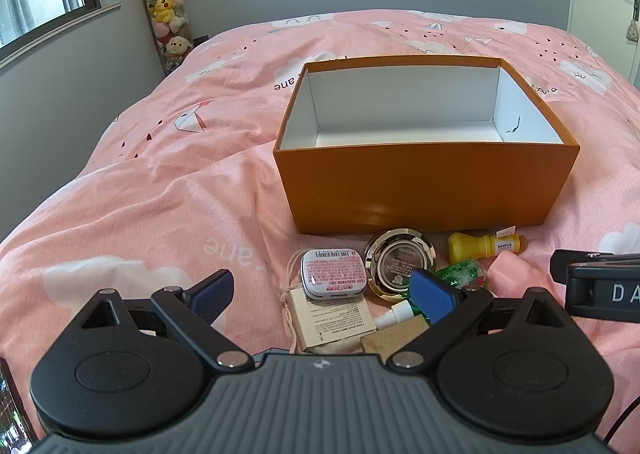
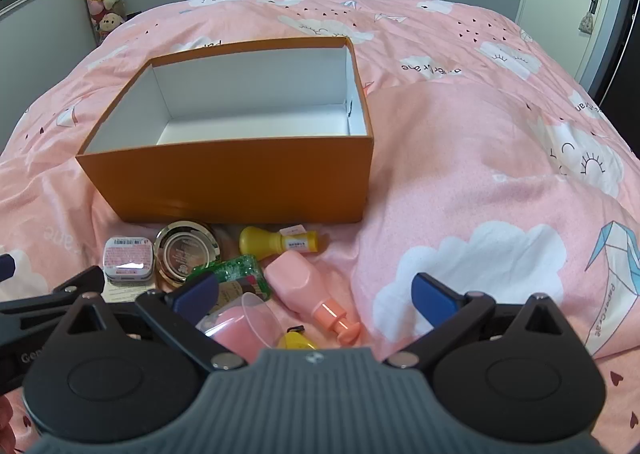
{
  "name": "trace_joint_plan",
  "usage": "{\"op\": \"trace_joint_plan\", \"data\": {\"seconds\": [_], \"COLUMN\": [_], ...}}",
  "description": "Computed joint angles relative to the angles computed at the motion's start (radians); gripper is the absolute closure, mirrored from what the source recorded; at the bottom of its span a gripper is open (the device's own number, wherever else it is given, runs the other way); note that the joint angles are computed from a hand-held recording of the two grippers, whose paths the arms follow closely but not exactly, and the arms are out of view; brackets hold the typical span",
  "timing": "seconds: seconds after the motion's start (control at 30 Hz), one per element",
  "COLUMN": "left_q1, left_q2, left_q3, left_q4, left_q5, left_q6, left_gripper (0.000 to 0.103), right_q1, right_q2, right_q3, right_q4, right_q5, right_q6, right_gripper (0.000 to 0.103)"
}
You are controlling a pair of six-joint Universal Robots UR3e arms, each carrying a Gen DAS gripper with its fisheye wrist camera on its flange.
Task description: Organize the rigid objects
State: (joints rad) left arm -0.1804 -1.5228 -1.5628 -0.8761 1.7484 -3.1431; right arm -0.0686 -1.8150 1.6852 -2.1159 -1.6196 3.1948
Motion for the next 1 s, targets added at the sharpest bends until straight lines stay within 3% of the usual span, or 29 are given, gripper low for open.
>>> {"op": "trace_joint_plan", "data": {"seconds": [1.0], "left_q1": [0.005], "left_q2": [0.004], "left_q3": [-0.011], "left_q4": [0.004], "left_q5": [-0.007], "left_q6": [0.005], "left_gripper": [0.000], "right_q1": [0.001], "right_q2": [0.001], "right_q3": [0.010], "right_q4": [-0.002], "right_q5": [0.001], "right_q6": [0.003], "right_gripper": [0.002]}}
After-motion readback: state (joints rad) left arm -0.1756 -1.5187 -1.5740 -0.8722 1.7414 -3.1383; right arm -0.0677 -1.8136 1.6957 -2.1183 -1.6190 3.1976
